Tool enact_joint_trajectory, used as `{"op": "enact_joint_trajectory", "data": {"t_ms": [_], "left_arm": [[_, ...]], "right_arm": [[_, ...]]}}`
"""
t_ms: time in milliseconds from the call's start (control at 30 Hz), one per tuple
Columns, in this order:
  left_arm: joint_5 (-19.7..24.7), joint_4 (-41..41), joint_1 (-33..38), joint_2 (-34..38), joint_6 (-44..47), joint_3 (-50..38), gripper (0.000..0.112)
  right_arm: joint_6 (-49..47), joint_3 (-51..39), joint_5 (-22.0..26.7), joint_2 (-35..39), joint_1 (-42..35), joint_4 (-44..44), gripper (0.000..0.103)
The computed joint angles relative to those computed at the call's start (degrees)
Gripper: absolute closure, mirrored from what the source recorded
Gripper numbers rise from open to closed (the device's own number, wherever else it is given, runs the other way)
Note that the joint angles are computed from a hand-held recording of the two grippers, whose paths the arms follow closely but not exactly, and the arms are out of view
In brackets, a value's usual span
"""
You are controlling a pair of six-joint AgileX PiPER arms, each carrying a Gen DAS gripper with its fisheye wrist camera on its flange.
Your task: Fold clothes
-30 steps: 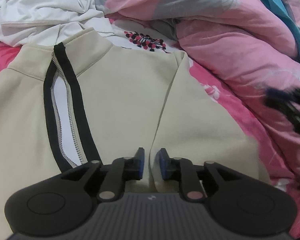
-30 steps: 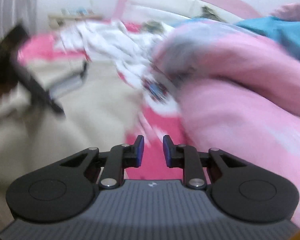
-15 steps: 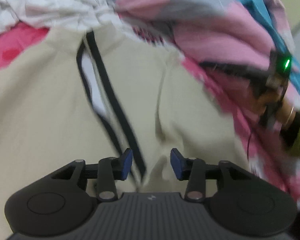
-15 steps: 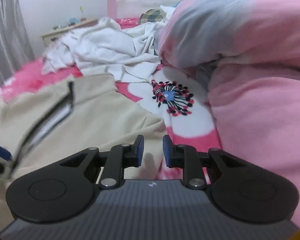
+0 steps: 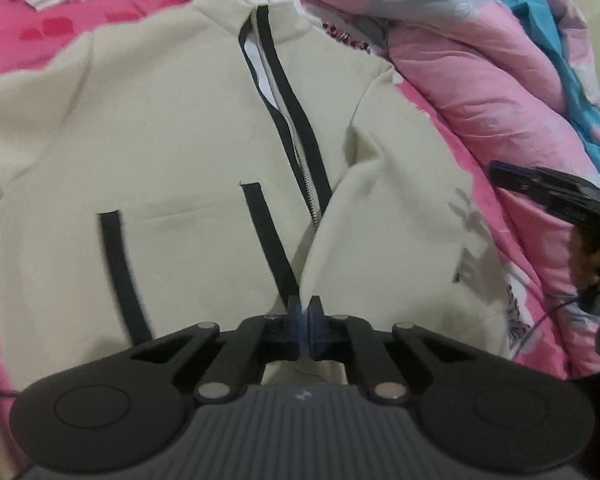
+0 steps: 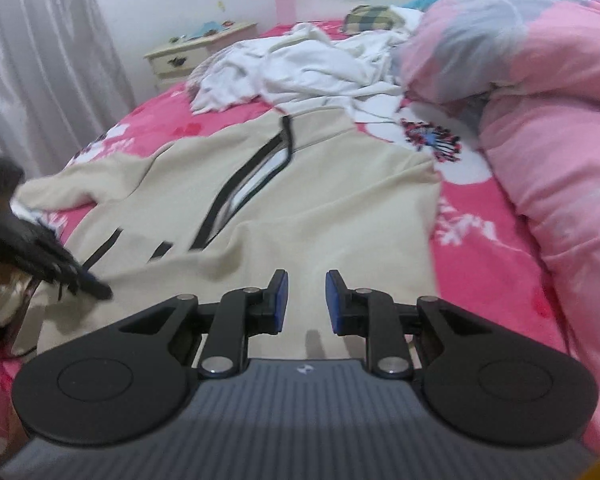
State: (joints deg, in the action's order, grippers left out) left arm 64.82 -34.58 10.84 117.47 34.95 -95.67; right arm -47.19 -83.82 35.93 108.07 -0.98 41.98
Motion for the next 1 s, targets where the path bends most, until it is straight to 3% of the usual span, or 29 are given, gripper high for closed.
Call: {"op": "enact_joint_trajectory", "data": {"t_ms": [133, 267, 300, 367, 433, 467, 533, 633, 733, 833, 900, 933, 1000], "left_arm": [[-2.9, 5.9, -0.9, -1.7, -2.1, 2.8, 0.104], [-3.4, 8.1, -0.9, -0.2, -4.7, 2.3, 0.083], [-2.4, 7.1, -0.2, -0.1, -4.5, 1.9, 0.08], [1.5, 4.9, 1.8, -0.1, -4.4, 0.8, 0.061], [3.3, 4.3, 3.3, -1.4, -2.8, 1.8, 0.055], [3.7, 5.1, 3.6, -2.4, -1.7, 2.9, 0.055], [2.5, 7.2, 3.1, -4.8, 1.4, 6.3, 0.057], [-5.3, 13.5, -0.1, -8.2, 1.9, 13.6, 0.061], [-9.5, 15.0, -1.1, -9.5, -0.9, 17.4, 0.061], [-10.2, 11.9, 0.9, -11.7, -0.1, 18.5, 0.063], [-10.6, 8.1, 4.1, -13.9, 0.2, 19.1, 0.064], [-11.2, 5.8, 6.3, -15.3, 0.2, 19.8, 0.064], [-13.3, 1.7, 10.2, -16.1, -2.4, 18.7, 0.061]], "right_arm": [[-3.8, -5.3, 0.3, 5.1, 2.6, 0.5, 0.084], [-2.8, -16.2, 2.8, 16.2, 5.1, -1.8, 0.085], [-0.7, -18.6, 2.4, 18.9, 5.8, -4.7, 0.085], [2.0, -21.0, 0.9, 22.4, 6.6, -6.8, 0.086], [1.4, -18.2, 1.1, 19.2, 5.8, -3.1, 0.083], [1.5, -16.9, 1.5, 17.5, 5.3, -1.5, 0.082], [-4.1, -14.1, 6.8, 14.0, 3.2, 6.3, 0.082], [-15.5, -8.9, 15.9, 10.1, 2.6, 15.4, 0.082], [-24.0, -5.5, 23.2, 9.2, 4.5, 19.8, 0.083], [-25.1, -3.7, 19.9, 11.5, 11.4, 15.6, 0.083], [-24.7, -1.5, 12.1, 12.7, 16.5, 9.5, 0.083], [-25.6, -0.4, 10.4, 12.1, 17.1, 9.8, 0.083], [-21.1, -2.7, 12.6, 12.0, 17.0, 7.7, 0.083]]}}
